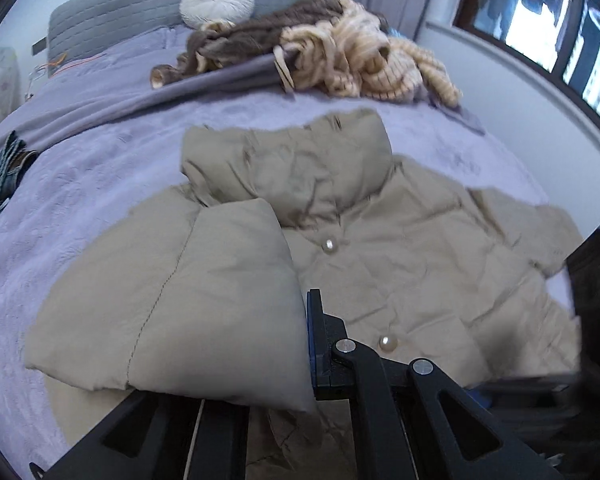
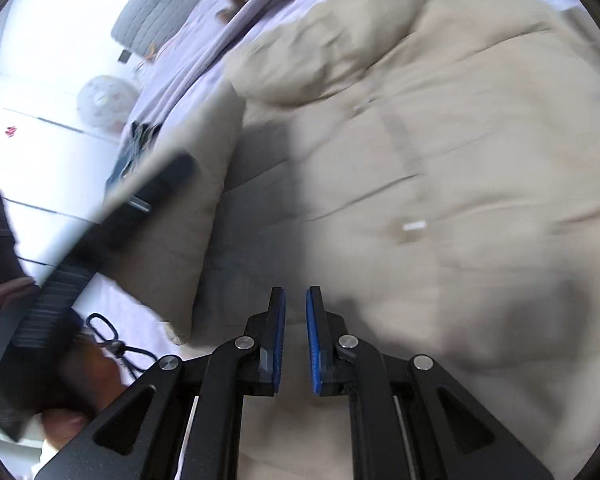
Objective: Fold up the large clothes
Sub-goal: 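Fold the held sleeve across the jacket front and release it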
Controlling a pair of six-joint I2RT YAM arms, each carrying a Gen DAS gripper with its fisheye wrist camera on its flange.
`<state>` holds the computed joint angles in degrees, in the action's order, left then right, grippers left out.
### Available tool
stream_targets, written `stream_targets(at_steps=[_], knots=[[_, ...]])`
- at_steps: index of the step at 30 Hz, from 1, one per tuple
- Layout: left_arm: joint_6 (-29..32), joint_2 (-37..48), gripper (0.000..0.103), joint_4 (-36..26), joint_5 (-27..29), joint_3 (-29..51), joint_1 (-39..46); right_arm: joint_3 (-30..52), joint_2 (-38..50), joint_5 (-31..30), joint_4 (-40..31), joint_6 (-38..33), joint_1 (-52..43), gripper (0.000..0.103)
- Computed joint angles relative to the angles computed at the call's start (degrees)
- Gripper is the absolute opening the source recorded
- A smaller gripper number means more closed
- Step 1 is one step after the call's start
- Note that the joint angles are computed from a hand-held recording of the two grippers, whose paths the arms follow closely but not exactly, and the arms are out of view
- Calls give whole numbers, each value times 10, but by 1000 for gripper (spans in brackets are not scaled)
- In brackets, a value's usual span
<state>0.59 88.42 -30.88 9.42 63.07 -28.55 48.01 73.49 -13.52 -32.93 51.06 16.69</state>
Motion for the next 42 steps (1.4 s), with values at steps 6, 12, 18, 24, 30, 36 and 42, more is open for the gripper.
stream_targets(at_steps=[6, 12, 18, 24, 30, 36, 42], knots=[[-4, 14, 18, 54, -82, -76, -57, 4, -14, -9, -53, -32, -54, 12], [4, -71, 103, 30, -89, -105, -44, 15, -44, -31, -133, -114, -115, 12], [42, -162, 103, -63, 42, -83, 155, 86, -47, 67, -196, -169, -24, 81], [33, 15, 102, -138, 197, 16, 404, 291, 158, 265, -229, -259, 179, 81], [1, 149, 29, -136, 301, 38, 440, 429, 335, 400, -263, -318, 275, 81], [-3, 91, 29, -64, 193, -13, 382, 445, 351, 471, -241, -291, 220, 79], [20, 94, 29, -64, 161, -5, 371, 216, 151, 199, -79, -135, 14, 80]])
